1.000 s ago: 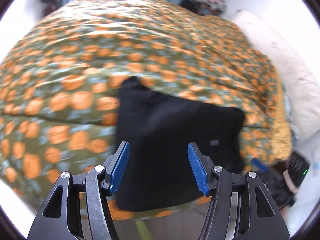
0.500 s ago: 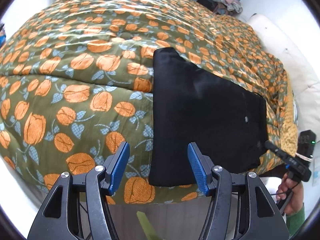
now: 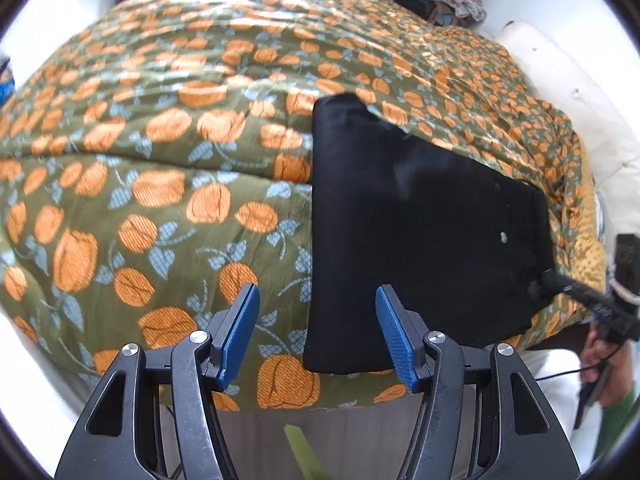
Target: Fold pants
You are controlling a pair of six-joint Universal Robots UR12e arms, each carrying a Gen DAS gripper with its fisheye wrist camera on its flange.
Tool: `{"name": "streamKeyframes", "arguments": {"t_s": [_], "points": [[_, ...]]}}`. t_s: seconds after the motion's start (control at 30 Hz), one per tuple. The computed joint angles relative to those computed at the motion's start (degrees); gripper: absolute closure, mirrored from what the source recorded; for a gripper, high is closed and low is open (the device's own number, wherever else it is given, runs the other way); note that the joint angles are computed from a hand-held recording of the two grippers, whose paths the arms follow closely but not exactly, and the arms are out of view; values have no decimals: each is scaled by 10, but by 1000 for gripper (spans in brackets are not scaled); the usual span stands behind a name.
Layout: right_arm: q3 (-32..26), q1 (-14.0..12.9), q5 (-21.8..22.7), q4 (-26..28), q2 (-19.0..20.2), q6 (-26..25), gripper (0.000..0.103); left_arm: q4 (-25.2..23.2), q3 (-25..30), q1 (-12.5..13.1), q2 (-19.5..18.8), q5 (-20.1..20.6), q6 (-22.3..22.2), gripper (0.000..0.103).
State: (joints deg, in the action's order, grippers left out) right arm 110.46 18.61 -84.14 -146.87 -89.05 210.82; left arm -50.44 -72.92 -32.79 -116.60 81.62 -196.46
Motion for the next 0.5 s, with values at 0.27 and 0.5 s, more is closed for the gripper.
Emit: {"name": "streamKeyframes", "arguments": {"t_s": [0.27,0.5], "points": [[38,-11,19,11,-13,61,88,13,23,-25,-20,34,78,30],[-17,-6,-49,-53,-2,-32,75,17,34,-40,-28,58,126,29]]}}
